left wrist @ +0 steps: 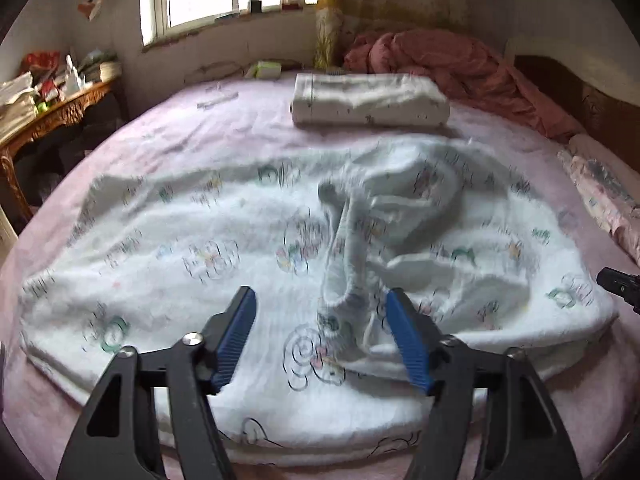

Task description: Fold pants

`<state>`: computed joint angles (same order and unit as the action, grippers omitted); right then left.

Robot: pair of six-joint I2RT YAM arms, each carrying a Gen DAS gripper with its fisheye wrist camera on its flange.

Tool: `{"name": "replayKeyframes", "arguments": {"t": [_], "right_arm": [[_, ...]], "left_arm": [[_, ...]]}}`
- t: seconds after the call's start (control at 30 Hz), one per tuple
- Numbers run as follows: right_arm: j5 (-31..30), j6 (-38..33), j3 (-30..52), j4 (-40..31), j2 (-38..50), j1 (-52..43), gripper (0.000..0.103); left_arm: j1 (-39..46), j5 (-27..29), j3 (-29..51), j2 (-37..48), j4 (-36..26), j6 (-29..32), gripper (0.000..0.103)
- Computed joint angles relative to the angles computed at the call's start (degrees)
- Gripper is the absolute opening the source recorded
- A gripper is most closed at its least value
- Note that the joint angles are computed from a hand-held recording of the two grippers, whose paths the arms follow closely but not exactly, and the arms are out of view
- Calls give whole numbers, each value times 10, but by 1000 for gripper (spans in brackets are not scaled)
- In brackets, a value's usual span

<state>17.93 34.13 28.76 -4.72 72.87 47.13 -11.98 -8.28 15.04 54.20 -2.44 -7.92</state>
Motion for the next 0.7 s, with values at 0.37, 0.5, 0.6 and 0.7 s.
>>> {"name": "replayKeyframes", "arguments": {"t": [0.37, 0.5, 0.6, 0.7], "right_arm": [[-18, -5, 56, 23, 78, 27, 15], [-17, 13, 34, 63, 123, 35, 15], [1, 10, 48, 39, 123, 47, 15], [6, 20, 60, 16, 118, 52, 15]], "left_arm": [[7, -3, 111, 124, -57, 1, 63], [0, -33, 85, 171, -14, 25, 61], [29, -9, 76, 168, -1, 27, 61], [60, 31, 67, 145, 4, 33, 61]]}}
